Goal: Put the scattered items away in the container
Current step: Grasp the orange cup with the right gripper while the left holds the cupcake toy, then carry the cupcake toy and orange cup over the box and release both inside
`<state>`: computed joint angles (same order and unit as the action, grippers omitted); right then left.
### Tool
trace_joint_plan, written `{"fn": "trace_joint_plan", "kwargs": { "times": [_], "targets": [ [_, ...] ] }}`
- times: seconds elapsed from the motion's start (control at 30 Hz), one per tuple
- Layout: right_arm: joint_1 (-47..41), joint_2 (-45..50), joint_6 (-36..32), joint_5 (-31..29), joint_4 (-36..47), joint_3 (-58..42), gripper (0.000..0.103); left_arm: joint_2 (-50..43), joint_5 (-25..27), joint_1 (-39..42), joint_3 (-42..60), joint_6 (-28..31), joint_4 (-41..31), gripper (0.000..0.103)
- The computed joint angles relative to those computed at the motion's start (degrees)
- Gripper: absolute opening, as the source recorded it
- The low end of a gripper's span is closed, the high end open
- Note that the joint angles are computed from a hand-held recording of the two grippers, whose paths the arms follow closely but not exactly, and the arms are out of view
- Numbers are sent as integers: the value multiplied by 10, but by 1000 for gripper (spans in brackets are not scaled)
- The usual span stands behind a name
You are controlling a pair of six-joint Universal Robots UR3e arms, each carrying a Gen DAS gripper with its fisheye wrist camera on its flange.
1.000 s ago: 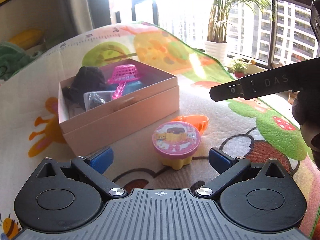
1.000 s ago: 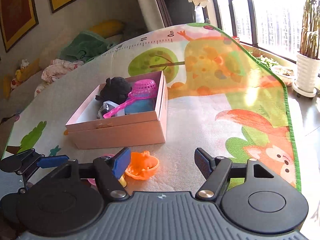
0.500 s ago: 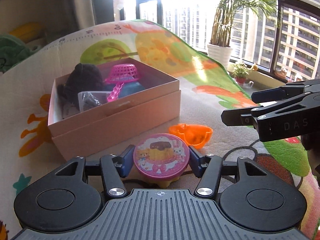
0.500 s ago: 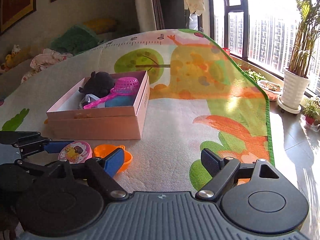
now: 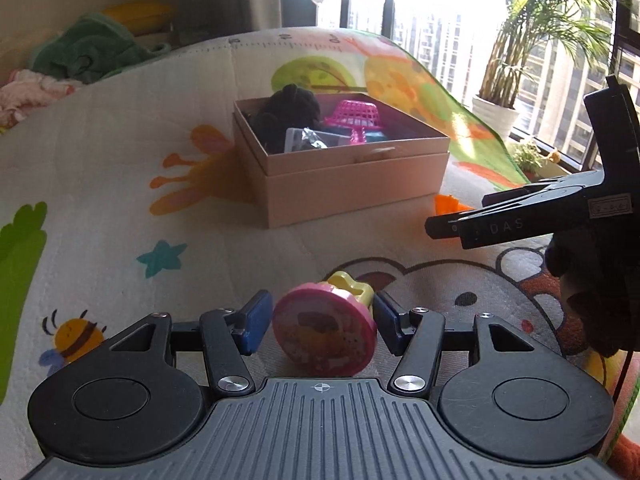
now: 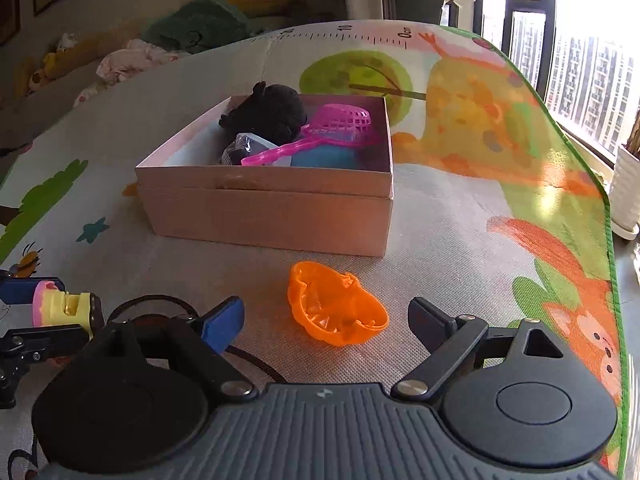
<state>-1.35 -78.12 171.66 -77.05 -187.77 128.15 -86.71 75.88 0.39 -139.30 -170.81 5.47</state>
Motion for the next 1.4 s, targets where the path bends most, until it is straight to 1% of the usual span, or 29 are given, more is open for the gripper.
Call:
{"fn": "trace_joint_plan", "kwargs": {
  "times": [0.07,0.1,0.13,0.2,0.27,0.37,0.43,0.5,0.6,0.67,0.73,0.83,0.87,0.9,0.93,1.13,1.27,1.4],
  "targets": [
    [8,15,12,-13,31,-32,75,-4,-3,1,-2,-2,7,61],
    [10,16,10,-14,53,-44,63,-5,-5,2,-3,-3,11,61],
    [12,15,8,-14,73,-53,56,-6,-9,4,-4,-3,13,62],
    [16,6,2,-18,79,-49,56,-8,-14,6,-7,-4,20,68],
    [19,-12,-4,-24,77,-34,56,-7,-15,6,-11,-4,27,79],
    [12,-53,-20,-12,88,-5,56,-1,-15,5,-19,2,29,87],
    [8,-82,-32,-4,99,14,56,3,-16,8,-25,8,26,90],
    [8,-104,-41,-3,103,32,56,4,-14,9,-32,11,25,90],
    [3,-138,-53,9,111,60,56,-6,-8,10,-43,7,34,89],
    [0,-152,-58,15,115,73,56,-21,-1,8,-44,-2,49,83],
    [1,-158,-60,14,112,83,56,-31,5,5,-42,-12,61,80],
    [2,-167,-60,16,114,91,56,-34,3,2,-35,-16,61,69],
    [2,-171,-60,19,116,94,56,-35,7,-1,-32,-17,62,66],
    [1,-174,-61,21,118,96,56,-37,12,-6,-29,-19,62,66],
    [2,-177,-61,22,119,98,56,-37,14,-8,-27,-19,60,62],
    [-1,-207,-66,34,119,121,56,-19,28,-20,-27,-19,51,60],
    [-9,-233,-71,39,125,133,56,14,35,-28,-38,-10,46,60],
    [-24,-272,-83,53,140,148,56,41,53,-49,-38,-1,45,60]
  ]
}}
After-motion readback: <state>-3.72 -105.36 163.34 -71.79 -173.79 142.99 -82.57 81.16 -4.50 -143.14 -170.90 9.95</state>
